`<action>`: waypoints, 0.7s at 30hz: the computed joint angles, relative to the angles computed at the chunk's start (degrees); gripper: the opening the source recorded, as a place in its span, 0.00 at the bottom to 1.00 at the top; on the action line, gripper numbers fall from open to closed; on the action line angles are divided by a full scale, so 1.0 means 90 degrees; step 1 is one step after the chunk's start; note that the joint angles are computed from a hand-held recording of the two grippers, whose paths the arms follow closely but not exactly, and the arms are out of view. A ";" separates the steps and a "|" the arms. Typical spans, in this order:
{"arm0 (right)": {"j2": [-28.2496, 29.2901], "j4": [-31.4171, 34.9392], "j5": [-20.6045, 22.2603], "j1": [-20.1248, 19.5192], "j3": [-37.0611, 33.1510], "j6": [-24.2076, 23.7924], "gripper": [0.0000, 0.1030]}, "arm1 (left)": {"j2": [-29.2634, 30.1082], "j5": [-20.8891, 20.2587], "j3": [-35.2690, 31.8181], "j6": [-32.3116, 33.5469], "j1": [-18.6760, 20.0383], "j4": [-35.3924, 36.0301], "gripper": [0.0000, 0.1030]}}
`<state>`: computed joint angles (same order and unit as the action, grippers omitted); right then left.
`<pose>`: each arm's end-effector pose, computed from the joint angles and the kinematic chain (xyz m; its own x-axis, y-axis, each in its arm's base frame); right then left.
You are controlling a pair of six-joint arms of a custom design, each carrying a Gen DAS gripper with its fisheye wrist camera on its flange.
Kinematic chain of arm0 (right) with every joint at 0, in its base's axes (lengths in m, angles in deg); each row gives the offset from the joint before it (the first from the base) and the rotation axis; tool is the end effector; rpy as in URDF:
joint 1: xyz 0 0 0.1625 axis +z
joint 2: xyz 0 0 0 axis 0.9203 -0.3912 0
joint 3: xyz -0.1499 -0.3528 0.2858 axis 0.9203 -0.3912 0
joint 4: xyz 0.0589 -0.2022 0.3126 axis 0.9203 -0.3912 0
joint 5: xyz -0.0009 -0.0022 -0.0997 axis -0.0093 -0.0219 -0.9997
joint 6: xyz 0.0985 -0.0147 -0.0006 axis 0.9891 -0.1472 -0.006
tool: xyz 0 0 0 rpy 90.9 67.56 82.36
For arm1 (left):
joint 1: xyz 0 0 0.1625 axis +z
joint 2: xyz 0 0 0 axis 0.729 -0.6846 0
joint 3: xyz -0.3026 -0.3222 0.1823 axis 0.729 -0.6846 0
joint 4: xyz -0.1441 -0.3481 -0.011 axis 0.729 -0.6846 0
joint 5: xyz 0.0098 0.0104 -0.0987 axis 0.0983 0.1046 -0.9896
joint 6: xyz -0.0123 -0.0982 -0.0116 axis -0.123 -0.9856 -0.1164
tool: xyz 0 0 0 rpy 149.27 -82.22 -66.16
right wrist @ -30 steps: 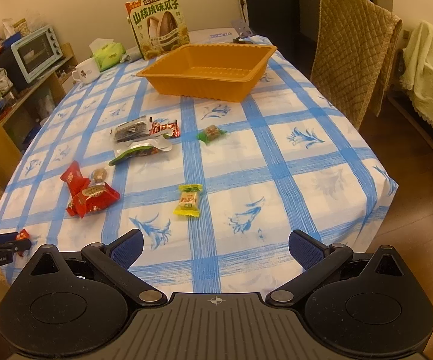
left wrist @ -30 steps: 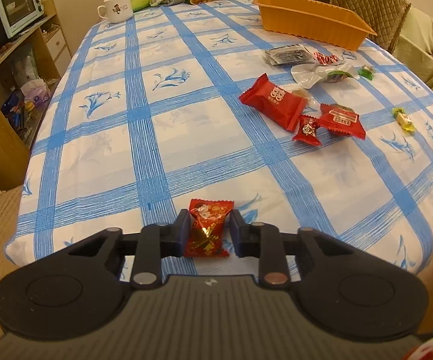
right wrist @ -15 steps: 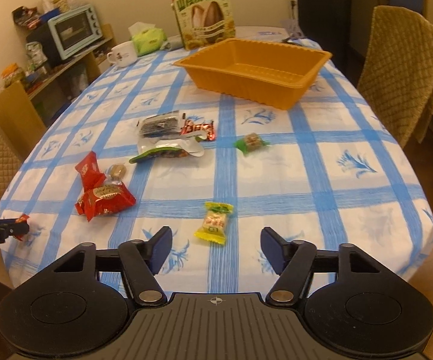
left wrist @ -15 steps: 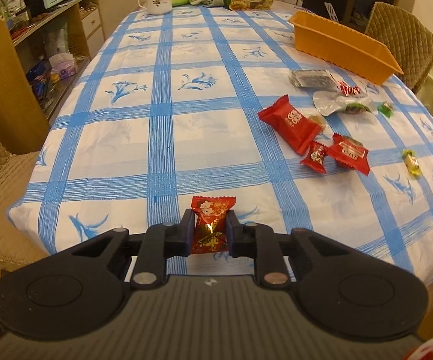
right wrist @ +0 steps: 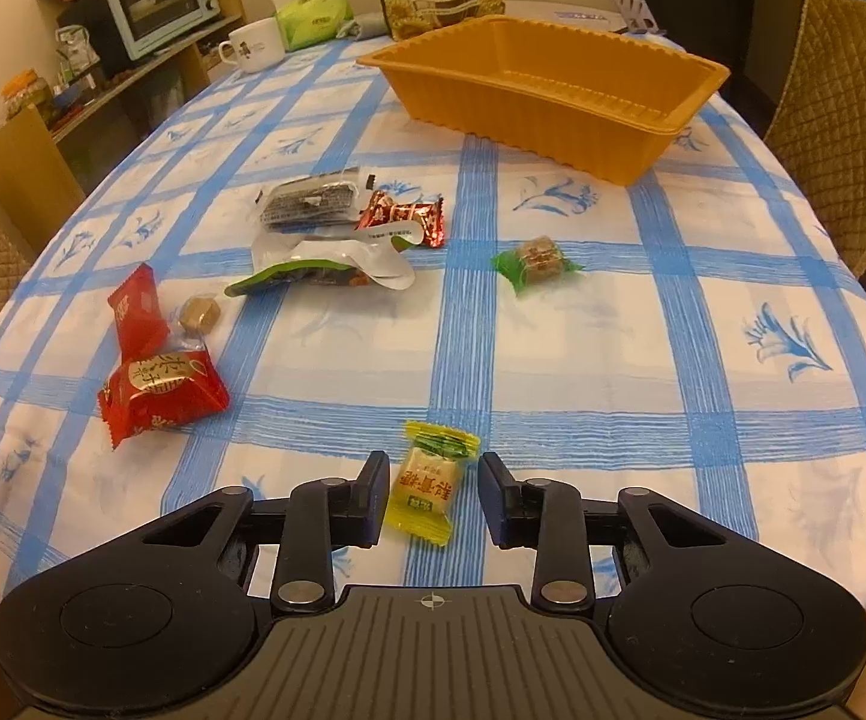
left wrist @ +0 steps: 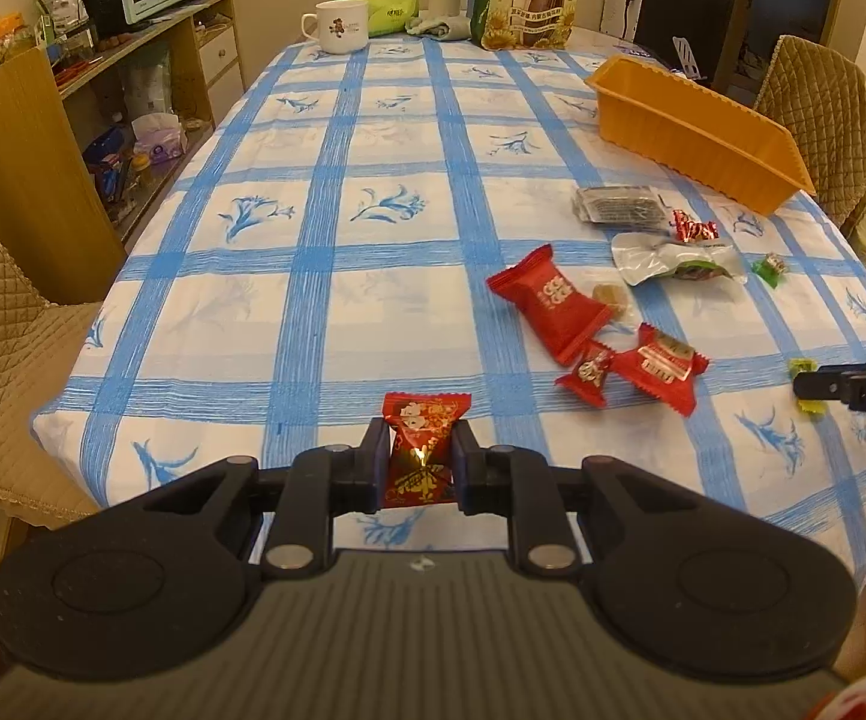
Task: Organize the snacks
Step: 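Close the right gripper on the yellow-green candy, then carry both candies over the orange tray and open both grippers to drop them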
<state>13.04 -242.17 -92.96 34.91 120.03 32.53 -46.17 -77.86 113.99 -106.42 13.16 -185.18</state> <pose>0.2416 -0.6457 -0.0323 -0.6872 -0.5865 0.4287 -0.6904 0.7108 -0.1343 -0.0082 -0.4628 0.2721 -0.6519 -0.4021 -0.6429 0.2153 0.7148 -0.6653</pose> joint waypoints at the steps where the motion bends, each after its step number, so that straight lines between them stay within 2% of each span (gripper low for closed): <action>1: 0.0021 0.0011 -0.0009 0.0002 -0.0021 -0.0061 0.29 | 0.0027 0.0024 -0.0030 -0.0059 -0.0033 0.0052 0.19; 2: 0.0041 -0.0047 -0.0012 0.0000 -0.0029 -0.0155 0.23 | 0.0056 0.0047 -0.0066 -0.0127 -0.0063 0.0115 0.19; 3: 0.0047 -0.0014 0.0028 -0.0005 -0.0051 -0.0247 0.20 | 0.0083 0.0065 -0.0104 -0.0202 -0.0096 0.0192 0.19; 7: 0.0016 0.0158 0.0158 -0.0039 -0.0103 -0.0570 0.20 | 0.0220 0.0116 -0.0274 -0.0392 -0.0217 0.0390 0.19; 13: -0.0175 0.0519 0.0443 -0.0123 -0.0239 -0.0667 0.20 | 0.0509 0.0151 -0.0631 -0.0449 -0.0360 0.0515 0.19; 18: -0.0397 0.0937 0.0698 -0.0195 -0.0458 -0.0673 0.20 | 0.0933 0.0123 -0.1075 0.0096 -0.0390 0.0048 0.19; 21: -0.0485 0.1186 0.0855 -0.0240 -0.0678 -0.0610 0.20 | 0.1268 0.0003 -0.1481 0.0749 -0.0335 -0.0458 0.19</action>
